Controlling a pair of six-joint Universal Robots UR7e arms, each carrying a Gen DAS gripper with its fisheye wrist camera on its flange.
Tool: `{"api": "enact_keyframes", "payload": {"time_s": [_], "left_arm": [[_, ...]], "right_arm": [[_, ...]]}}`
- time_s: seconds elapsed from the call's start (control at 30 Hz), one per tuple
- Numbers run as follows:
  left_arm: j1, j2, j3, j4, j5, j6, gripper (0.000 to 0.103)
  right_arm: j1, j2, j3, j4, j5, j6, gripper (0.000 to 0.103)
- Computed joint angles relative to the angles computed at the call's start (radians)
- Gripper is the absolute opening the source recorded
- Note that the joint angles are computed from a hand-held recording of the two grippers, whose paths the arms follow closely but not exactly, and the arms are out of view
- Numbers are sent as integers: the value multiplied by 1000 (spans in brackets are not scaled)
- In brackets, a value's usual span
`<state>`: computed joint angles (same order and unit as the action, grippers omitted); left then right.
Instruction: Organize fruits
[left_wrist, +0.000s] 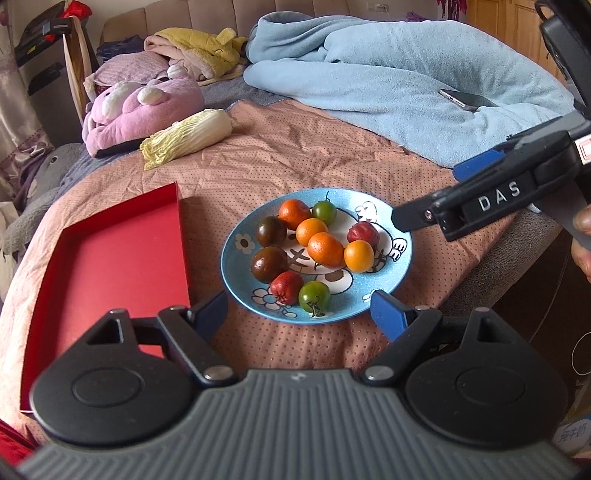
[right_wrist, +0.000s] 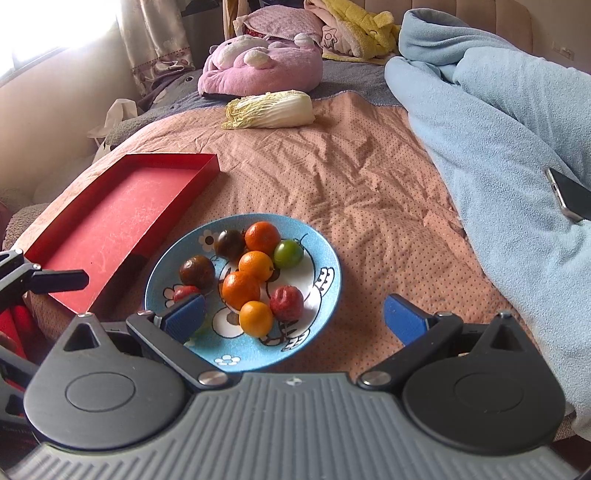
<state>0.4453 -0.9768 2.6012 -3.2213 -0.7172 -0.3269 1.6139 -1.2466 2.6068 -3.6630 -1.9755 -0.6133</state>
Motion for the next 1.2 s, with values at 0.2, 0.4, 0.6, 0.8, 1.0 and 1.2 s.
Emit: {"api": "enact_keyframes", "payload": {"time_s": [0.2, 0.4, 0.6, 0.8, 1.0, 1.2], "left_arm": [[2, -13, 4, 7, -1, -30, 86], [10, -20, -1, 27, -13, -36, 86], [10, -16, -2, 32, -11, -35, 86], [11, -17, -4, 44, -13, -41, 86], [14, -16, -9, 48, -13, -41, 86], [16, -15, -6, 44, -14, -41, 86]], "right_arm": [[-32, -11, 73, 4, -19, -35, 103], [-56, 19, 100, -2, -12, -38, 103], [-33, 64, 97, -10, -16, -50, 103], [-9, 101, 96, -29, -25, -81, 103], [-10, 100, 93, -20, -22, -77, 103], [-14, 99, 90, -13, -20, -79, 103]]}}
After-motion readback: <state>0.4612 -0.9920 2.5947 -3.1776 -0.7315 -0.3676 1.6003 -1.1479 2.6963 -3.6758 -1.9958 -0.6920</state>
